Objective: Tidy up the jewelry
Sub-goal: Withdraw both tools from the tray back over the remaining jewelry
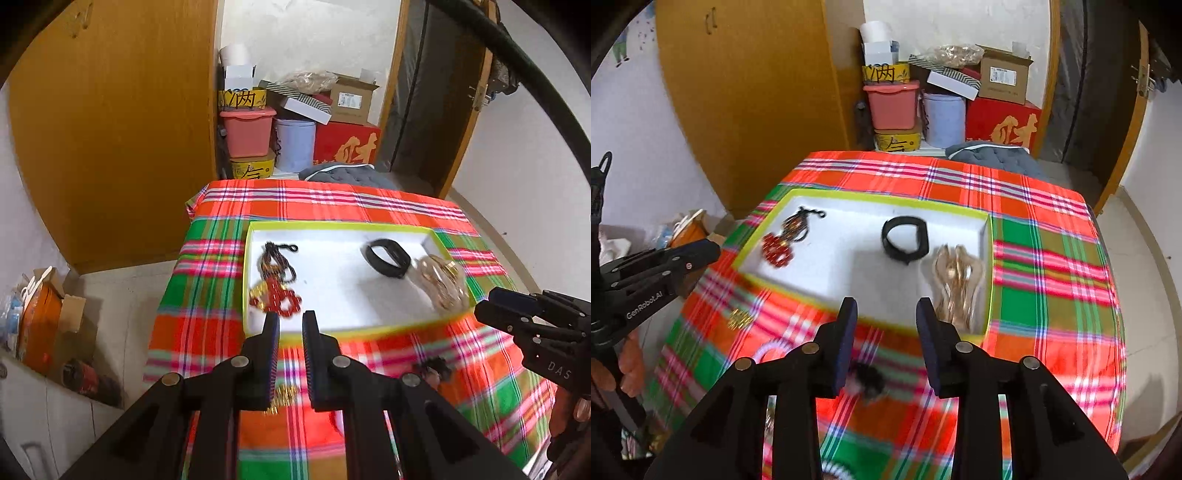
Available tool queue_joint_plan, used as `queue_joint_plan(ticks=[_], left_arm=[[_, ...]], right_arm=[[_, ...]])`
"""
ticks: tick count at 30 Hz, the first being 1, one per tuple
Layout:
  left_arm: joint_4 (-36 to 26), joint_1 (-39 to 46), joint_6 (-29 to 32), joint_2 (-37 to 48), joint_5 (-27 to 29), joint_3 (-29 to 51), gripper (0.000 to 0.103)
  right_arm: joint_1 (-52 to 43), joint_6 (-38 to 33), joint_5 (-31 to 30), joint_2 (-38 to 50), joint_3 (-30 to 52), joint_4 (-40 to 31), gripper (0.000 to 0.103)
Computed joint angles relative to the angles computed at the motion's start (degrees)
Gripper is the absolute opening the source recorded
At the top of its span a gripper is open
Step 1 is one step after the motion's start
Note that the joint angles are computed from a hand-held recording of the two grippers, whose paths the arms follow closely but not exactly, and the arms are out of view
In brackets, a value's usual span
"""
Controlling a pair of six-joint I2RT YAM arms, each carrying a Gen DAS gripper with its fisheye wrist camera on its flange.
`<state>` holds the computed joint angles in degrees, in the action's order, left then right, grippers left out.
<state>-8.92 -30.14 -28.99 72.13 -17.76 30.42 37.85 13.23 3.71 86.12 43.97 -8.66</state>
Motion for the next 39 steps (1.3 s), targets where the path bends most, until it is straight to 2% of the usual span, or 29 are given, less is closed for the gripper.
queue_joint_plan(ticks=[9, 16, 26, 39], left_arm=[[-8.2, -10.7, -9.3, -9.5, -5.8, -4.3, 0.012], [-13.2, -17.3, -15.2, -13.1, -9.0, -5.2, 0.012], [-17.4, -22.5, -20.0, -16.7, -10.9, -6.8, 0.012], [-19.6, -24.9, -24.1, -20.0, -10.6, -9.8, 0.012]], right_arm=[[4.0, 3.5, 1.4, -11.4, -8.5, -2.0, 0.035], [6.3, 5.6, 2.2, -15.7, -12.4, -3.0, 0.035], [7.7, 7.1, 1.3, -21.5, -17.6, -4.1, 0.035], [9.2, 8.9, -1.2, -23.1, -23.2, -2.8, 0.035]])
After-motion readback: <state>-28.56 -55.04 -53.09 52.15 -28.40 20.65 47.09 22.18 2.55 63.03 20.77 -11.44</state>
